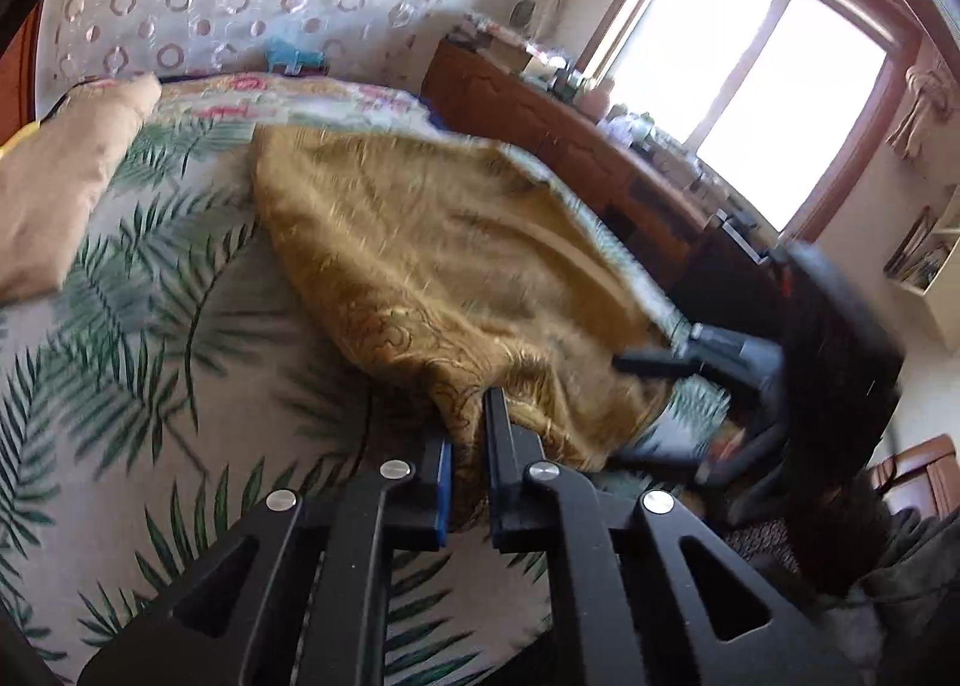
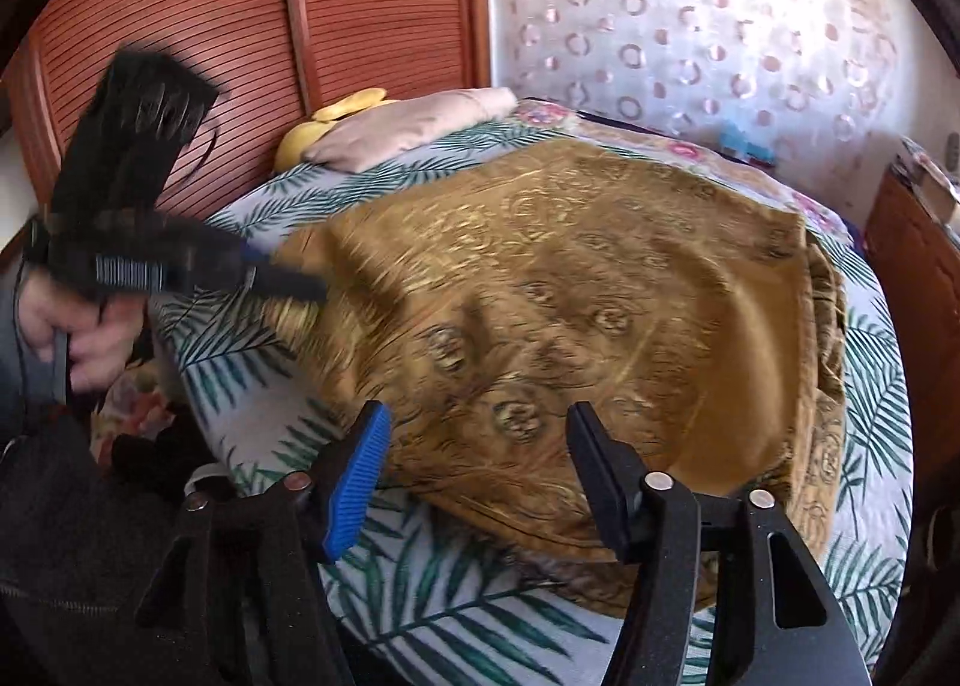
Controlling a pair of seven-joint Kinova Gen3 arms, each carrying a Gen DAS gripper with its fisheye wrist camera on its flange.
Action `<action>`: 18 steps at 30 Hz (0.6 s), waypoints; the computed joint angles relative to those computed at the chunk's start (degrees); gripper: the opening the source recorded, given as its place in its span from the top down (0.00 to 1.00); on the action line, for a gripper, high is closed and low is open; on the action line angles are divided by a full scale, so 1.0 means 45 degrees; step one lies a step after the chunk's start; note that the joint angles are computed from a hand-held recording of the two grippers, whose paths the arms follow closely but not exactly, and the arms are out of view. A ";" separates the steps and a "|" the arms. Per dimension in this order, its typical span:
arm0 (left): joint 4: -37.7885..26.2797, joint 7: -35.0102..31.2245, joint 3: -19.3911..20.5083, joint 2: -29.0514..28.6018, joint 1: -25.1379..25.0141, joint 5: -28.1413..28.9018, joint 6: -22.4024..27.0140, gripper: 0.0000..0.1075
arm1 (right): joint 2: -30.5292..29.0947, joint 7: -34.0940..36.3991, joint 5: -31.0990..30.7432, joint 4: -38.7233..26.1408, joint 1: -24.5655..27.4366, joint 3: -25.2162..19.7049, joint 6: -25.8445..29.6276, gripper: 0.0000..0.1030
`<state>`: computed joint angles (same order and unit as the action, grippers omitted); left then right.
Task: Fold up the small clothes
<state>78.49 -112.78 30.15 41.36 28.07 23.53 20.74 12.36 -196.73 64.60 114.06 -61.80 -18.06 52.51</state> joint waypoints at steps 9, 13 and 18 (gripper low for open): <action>-0.1426 0.0110 -0.0134 -0.0170 0.0496 -0.0067 -0.0094 0.92 | 0.0392 -0.0241 -0.0372 0.0092 -0.0253 0.0077 0.1422 0.29; -0.1662 0.0122 -0.0003 0.0014 0.0350 0.0051 -0.0224 0.92 | 0.0036 -0.0638 -0.0584 0.0750 0.0197 0.0269 0.1250 0.29; -0.1488 0.0155 0.0254 0.0128 0.0128 0.0165 -0.0769 0.92 | -0.0121 -0.0562 -0.0116 0.1133 0.0638 0.0173 0.1105 0.56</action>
